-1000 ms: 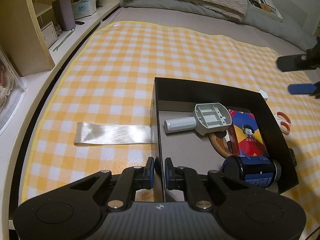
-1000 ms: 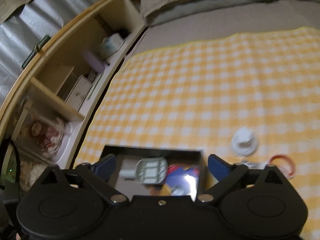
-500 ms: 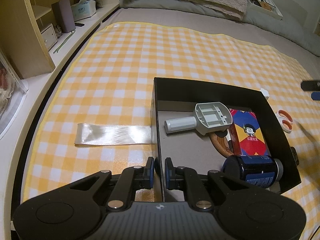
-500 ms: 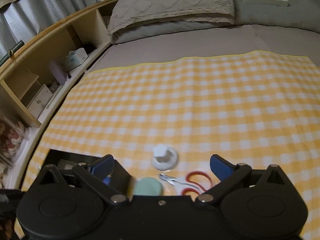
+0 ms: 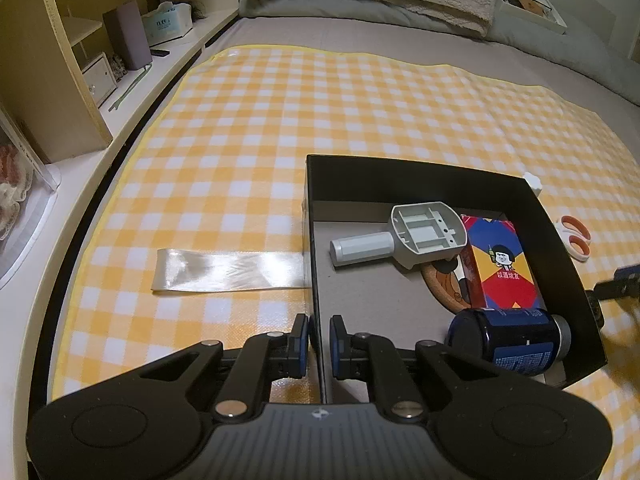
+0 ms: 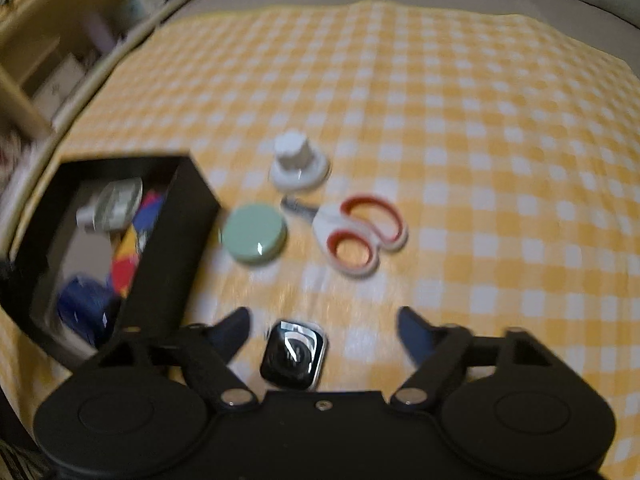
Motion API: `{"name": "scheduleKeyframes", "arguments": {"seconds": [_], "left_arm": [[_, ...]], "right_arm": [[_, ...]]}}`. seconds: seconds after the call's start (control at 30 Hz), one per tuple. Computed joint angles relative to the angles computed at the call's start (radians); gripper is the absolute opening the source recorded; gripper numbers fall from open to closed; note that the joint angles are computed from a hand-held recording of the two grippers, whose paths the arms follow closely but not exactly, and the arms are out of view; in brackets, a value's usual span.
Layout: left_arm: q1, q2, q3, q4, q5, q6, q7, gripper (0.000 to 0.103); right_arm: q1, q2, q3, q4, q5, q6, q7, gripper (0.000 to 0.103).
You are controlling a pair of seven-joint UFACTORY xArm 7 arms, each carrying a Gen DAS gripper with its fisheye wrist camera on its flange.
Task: Organize rigid objects
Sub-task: 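Move the right tool over the black smartwatch on the cloth, then close the right tool on the smartwatch and lift it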
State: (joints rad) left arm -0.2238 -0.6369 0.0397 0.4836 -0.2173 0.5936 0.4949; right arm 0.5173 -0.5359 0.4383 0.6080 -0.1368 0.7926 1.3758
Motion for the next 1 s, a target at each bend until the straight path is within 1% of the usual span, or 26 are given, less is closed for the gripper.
{"name": "scheduleKeyframes", "arguments": {"seconds": [0.13, 0.2, 0.27, 0.4, 0.5, 0.73, 0.9, 1.0], "left_arm": [[0.0, 0.0, -0.001, 0.0, -0.001, 0.0, 0.002, 0.012], [0.0, 0.0, -0.001, 0.0, -0.002, 0.0, 0.002, 0.012], [0.0, 0.001, 0.001, 0.001, -0.003, 0.0, 0.003, 0.012], [0.001, 0.001, -0.001, 0.0, -0.003, 0.0, 0.003, 0.012], [0.001, 0.001, 0.0, 0.001, -0.003, 0.0, 0.004, 0.012], [0.002, 0.0, -0.002, 0.0, -0.002, -0.001, 0.002, 0.012], [0.002, 0.001, -0.002, 0.0, -0.001, -0.001, 0.001, 0.012], [0.002, 0.001, -0.001, 0.0, -0.001, -0.001, 0.002, 0.012]], "right_arm": [[0.021, 0.027, -0.015, -0.002, 0.038, -0.036, -0.012, 0.061], [0.026, 0.041, -0.016, 0.003, 0.047, -0.037, -0.016, 0.058], [0.027, 0.068, -0.019, 0.012, 0.053, -0.037, -0.02, 0.052], [0.026, 0.097, -0.018, 0.033, 0.033, -0.034, -0.028, 0.044], [0.027, 0.115, -0.019, 0.048, 0.021, -0.027, -0.038, 0.043], [0.043, 0.142, -0.027, 0.076, 0.001, 0.0, -0.102, 0.042], [0.045, 0.121, -0.04, 0.066, 0.009, -0.027, -0.124, 0.042], [0.023, 0.095, -0.029, 0.073, -0.014, -0.033, -0.11, 0.041]]}}
